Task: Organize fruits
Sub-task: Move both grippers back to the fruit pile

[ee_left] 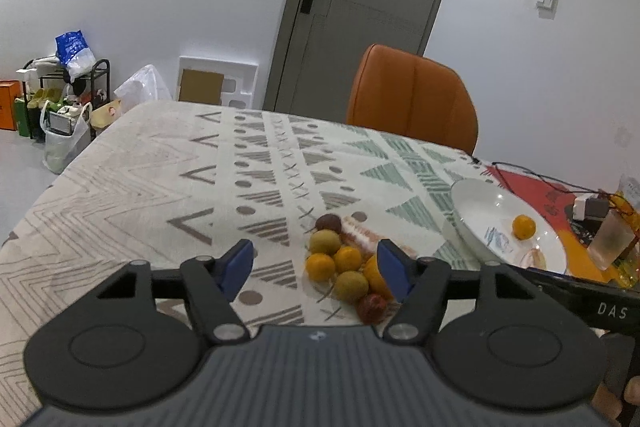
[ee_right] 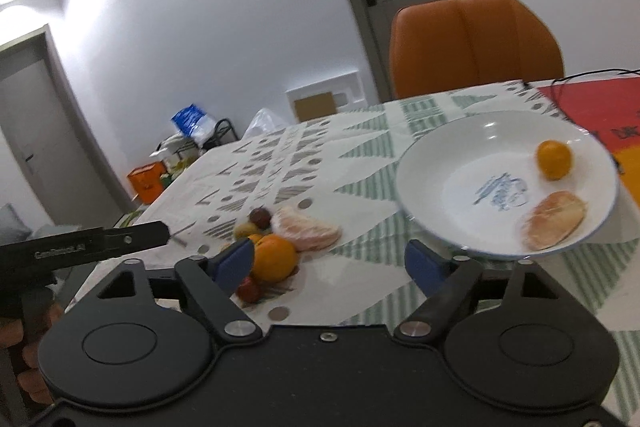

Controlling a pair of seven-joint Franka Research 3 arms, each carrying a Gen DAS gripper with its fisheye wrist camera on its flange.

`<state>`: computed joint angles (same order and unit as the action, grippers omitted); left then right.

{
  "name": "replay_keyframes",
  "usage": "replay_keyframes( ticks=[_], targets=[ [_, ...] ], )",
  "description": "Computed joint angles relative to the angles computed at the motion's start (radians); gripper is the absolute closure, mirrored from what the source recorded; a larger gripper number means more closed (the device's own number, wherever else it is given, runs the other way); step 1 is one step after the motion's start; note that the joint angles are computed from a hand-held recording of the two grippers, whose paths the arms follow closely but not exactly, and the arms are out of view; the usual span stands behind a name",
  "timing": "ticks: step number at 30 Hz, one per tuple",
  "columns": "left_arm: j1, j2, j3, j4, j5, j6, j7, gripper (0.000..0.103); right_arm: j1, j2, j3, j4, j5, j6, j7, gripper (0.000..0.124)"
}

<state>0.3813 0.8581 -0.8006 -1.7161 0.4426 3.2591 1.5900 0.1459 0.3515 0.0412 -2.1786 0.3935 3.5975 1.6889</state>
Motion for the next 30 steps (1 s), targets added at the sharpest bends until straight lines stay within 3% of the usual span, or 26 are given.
replay_keyframes(
  ticks=[4,8,10,17,30],
  targets=[
    [-0.008,-0.004,0.019,0.001,-0.005,-0.002,-0.004,0.036,-0.022,0.017,0.026,0.025,-0.049,-0.036,0.018,0.049],
    [0.019,0.022,-0.012,0.005,0.002,-0.013,0.019,0.036,-0.03,0.04,0.041,0.057,-0.074,-0.066,0.022,0.057],
    [0.039,0.043,-0.037,0.007,0.006,-0.021,0.039,0.041,-0.056,0.052,0.066,0.074,-0.106,-0.088,0.04,0.066],
    [0.06,0.082,-0.071,0.027,-0.043,-0.07,0.094,0.055,-0.1,0.086,0.117,0.121,-0.17,-0.135,0.055,0.073],
    [0.051,0.102,-0.073,0.05,-0.143,-0.092,0.172,0.056,-0.075,0.162,0.115,0.237,-0.141,-0.221,0.003,0.077]
  ],
)
